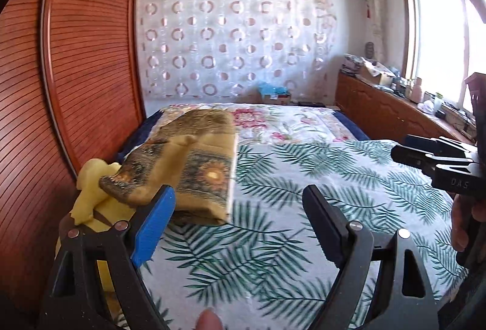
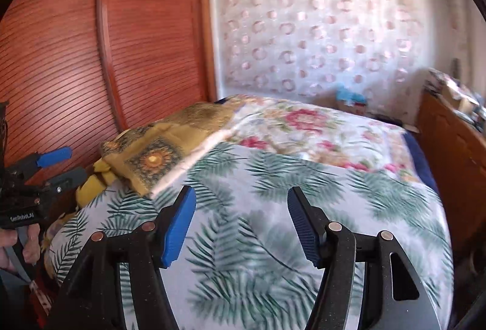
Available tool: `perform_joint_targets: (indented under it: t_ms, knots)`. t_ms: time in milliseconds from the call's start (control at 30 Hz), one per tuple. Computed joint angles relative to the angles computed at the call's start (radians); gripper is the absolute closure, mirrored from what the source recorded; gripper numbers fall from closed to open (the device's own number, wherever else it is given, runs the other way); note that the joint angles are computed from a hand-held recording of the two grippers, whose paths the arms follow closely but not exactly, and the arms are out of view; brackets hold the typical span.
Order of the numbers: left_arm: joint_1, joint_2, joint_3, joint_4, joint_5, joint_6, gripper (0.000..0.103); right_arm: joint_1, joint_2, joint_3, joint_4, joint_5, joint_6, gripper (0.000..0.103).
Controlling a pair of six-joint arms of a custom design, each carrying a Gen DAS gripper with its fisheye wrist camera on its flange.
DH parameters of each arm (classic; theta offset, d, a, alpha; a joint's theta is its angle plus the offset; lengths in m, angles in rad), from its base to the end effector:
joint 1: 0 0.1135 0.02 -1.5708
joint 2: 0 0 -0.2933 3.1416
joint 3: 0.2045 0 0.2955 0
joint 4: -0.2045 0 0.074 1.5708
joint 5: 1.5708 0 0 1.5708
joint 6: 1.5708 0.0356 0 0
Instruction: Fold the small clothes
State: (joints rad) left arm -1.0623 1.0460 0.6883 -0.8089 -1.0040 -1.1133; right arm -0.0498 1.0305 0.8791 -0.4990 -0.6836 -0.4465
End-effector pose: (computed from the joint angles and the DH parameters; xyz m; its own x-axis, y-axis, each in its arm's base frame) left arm 0.1244 -0.1616 0.2366 -0.4736 -0.1398 -0.8696 -0.2658 0.9640 -0.0102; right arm 0.2459 0.0103 0.3192 -0.3454 -0.3180 -0.8830 -0.6791 0.7340 0.0013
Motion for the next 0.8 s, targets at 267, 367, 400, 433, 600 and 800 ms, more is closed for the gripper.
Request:
perform_joint_targets:
  t_ms: [267, 367, 400, 433, 600, 800]
  knots:
    - [-0.112, 0.111, 0.147, -0.053, -0.071, -0.047, 0.017, -0.419, -0.232, -0.028, -0.174, -0.218, -0.053, 0.037]
    - [-0.130, 0.144, 0.190, -0.084, -0.086, -0.065, 0.017, -0.523, -0.264, -0.012, -0.239, -0.287, -0.093, 0.037]
    - [-0.133, 0.155, 0.202, -0.098, -0.090, -0.076, 0.017, -0.552, -0.268, -0.004, -0.269, -0.309, -0.112, 0.037]
    - [-0.136, 0.161, 0.211, -0.109, -0.091, -0.088, 0.017, -0.583, -0.268, 0.006, -0.300, -0.332, -0.134, 0.037]
    - [-0.145, 0.180, 0.232, -0.115, -0.094, -0.097, 0.017, -0.647, -0.278, 0.022, -0.382, -0.390, -0.199, 0.037]
    - [-0.154, 0.184, 0.244, -0.140, -0.099, -0.122, 0.017, -0.569, -0.298, -0.036, -0.246, -0.326, -0.081, 0.037]
